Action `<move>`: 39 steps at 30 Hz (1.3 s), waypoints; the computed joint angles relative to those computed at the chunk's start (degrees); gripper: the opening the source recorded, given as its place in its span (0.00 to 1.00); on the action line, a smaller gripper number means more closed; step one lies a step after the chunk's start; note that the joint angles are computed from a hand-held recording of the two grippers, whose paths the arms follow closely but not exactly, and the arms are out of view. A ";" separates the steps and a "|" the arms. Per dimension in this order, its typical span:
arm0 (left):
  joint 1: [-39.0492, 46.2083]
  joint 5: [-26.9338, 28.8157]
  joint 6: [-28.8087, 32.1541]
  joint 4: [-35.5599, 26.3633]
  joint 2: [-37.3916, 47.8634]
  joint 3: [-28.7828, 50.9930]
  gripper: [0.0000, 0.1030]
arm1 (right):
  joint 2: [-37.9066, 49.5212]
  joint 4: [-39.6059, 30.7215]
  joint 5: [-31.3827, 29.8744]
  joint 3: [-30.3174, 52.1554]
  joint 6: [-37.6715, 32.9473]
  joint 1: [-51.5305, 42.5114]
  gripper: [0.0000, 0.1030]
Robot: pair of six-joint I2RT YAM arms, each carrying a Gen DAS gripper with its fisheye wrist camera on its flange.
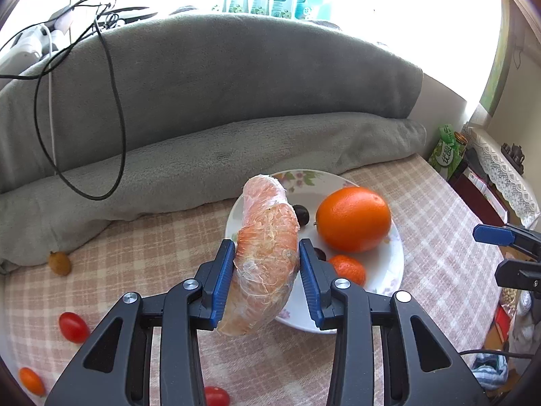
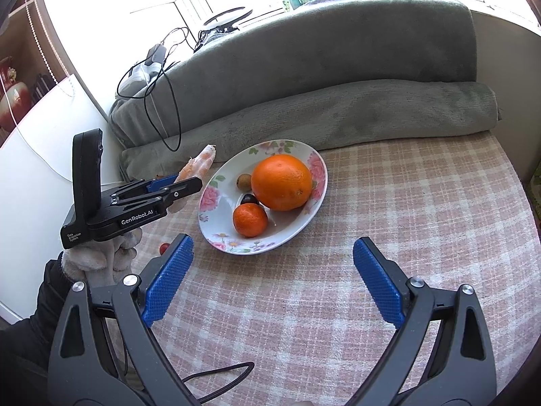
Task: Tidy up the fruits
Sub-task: 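Lower the orange segment onto the white plate and open the left tool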
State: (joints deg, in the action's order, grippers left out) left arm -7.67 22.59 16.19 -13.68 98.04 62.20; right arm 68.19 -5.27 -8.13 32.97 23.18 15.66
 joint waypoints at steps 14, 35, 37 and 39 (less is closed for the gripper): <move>-3.75 0.74 -3.69 -0.92 4.03 4.43 0.36 | 0.17 0.40 -1.24 -1.08 -0.45 -2.36 0.94; -4.15 1.74 -4.37 -2.87 6.19 7.08 0.36 | 0.52 0.94 -1.76 -1.78 0.23 -2.77 0.94; -4.00 2.01 -4.66 -2.16 5.66 6.76 0.36 | 0.47 0.97 -1.56 -1.84 0.39 -2.51 0.94; -3.94 2.01 -5.02 -2.13 5.25 6.88 0.41 | 0.53 1.01 -1.56 -1.85 0.37 -2.54 0.94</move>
